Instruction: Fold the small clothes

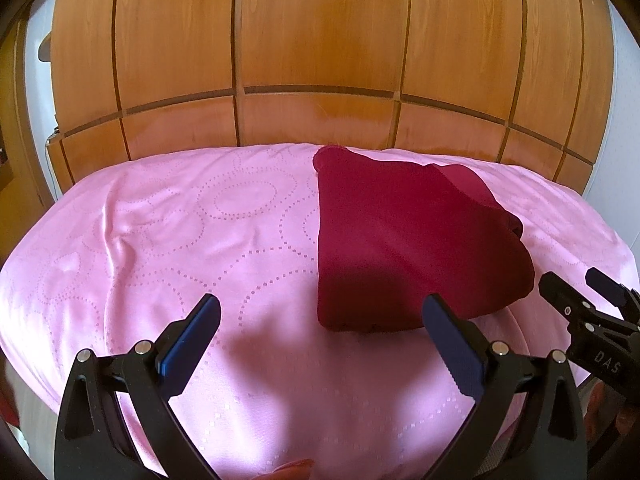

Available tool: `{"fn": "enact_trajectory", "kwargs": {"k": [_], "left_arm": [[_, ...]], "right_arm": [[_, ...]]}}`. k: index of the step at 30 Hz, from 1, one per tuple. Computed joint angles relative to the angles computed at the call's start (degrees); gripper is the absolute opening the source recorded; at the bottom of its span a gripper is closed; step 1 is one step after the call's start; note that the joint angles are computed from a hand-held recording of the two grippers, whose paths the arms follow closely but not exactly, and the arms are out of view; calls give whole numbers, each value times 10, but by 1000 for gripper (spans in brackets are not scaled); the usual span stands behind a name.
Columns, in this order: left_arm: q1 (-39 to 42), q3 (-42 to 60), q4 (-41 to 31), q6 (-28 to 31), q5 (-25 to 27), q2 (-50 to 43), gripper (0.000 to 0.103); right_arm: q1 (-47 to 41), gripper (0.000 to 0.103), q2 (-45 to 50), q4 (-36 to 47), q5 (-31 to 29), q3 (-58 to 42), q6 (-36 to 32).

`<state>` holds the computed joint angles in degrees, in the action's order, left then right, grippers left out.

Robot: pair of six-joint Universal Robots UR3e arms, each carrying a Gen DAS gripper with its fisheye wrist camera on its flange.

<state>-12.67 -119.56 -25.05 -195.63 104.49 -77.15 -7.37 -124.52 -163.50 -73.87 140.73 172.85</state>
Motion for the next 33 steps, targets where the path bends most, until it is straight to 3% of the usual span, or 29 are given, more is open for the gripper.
{"fn": "enact_trajectory", "kwargs": {"k": [33], "left_arm": [[-2,-6,0,-4,0,-5,101]], "right_arm": [[35,99,10,-12,-33,-1,17]]}}
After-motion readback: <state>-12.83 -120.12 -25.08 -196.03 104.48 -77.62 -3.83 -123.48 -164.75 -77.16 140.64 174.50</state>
